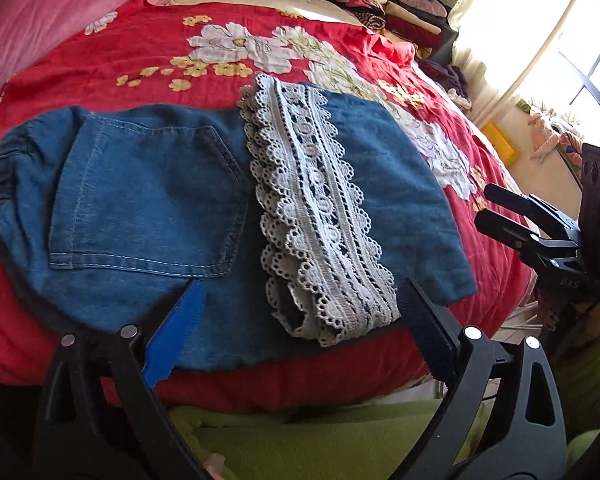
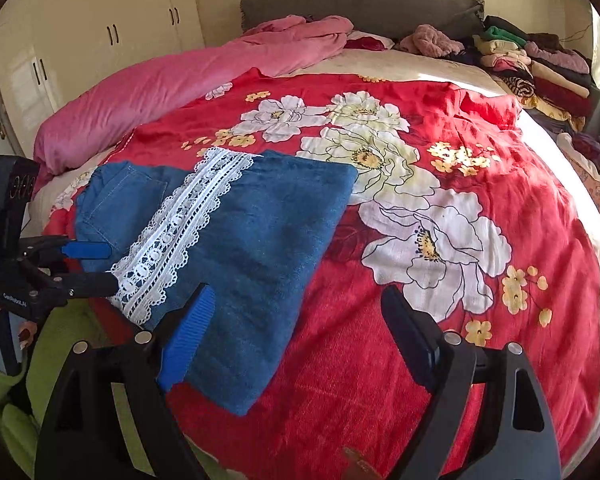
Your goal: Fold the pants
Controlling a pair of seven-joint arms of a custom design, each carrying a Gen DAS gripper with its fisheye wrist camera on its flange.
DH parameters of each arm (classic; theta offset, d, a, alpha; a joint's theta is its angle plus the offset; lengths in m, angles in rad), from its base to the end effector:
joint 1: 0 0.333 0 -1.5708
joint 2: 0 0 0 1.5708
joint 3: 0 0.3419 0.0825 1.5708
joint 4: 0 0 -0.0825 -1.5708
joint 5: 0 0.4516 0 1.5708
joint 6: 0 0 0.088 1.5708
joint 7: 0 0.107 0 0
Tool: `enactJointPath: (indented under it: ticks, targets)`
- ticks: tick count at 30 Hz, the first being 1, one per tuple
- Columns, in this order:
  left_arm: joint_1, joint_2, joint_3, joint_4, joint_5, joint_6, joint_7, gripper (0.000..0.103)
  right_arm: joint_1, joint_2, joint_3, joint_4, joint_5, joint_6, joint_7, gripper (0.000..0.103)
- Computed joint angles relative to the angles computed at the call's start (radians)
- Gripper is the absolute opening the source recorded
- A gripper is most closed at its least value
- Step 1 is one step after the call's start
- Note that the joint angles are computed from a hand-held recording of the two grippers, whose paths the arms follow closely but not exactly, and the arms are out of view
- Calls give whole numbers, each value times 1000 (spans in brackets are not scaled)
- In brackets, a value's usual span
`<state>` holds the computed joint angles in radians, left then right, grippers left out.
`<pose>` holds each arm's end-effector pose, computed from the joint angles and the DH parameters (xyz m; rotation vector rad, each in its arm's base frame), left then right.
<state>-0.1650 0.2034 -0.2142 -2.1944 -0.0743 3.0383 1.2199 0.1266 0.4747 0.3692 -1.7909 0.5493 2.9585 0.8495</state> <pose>0.6077 -0.2325 0.3441 -2.0456 1.9231 -0.8966 0.6977 0.3004 0.3549 -2.1062 1.0980 -0.3162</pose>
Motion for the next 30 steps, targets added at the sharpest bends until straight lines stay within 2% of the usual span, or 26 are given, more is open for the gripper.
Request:
enactJointPath:
  ticks: [2,3,4,5,6,7,9,12,15,17,18,21,23,24,25,30]
  targets:
    - [-9,19,8,16,6,-7,-16,89,-12,-1,13,-4,10,1,-12,84]
    - [0,29,-4,20,-12,6,-13,82,-11,-2,12,-6,11,3,-12,84]
    - [21,38,-28,25,-33,11,13,70,-8,-4,10,-8,10,6,-12,84]
    - [27,42,-37,31,-38,2,29,38,-8,-4,12,-9,10,5,-13,84]
    - [37,47,-51,36,-46,-6,55,30,-6,-3,11,-8,10,5,-12,84]
    - [22,46,-36,35,-31,-12,51,29,-6,-3,13,-9,12,8,-12,84]
    - [-13,30,1,24,16,-25,34,20,-35,-8,53,-18,40,15,-53,84]
    - [-34,3,25,0,57,-29,12,19,-106,-24,157,-48,115,52,-197,84]
    - [-59,1,53,-2,114,-34,-31,20,-107,-26,181,-54,137,59,-269,84]
    - [-64,6,62,2,138,-38,-55,23,-67,-20,144,-41,119,27,-256,82]
    - [-67,6,68,1,152,-37,-67,24,-39,-14,115,-29,103,0,-234,76]
    - [-87,2,93,0,212,-38,-119,30,35,3,28,-4,55,-72,-160,70]
    - [-78,2,84,-1,219,-35,-123,30,86,9,-32,-1,1,-91,-106,61]
    - [-73,3,79,-1,218,-34,-121,31,125,13,-80,1,-48,-99,-55,61]
    - [-67,4,72,0,215,-34,-117,32,141,17,-100,2,-76,-102,-24,61]
    - [-61,3,65,-1,214,-33,-114,36,124,26,-92,8,-111,-125,16,61]
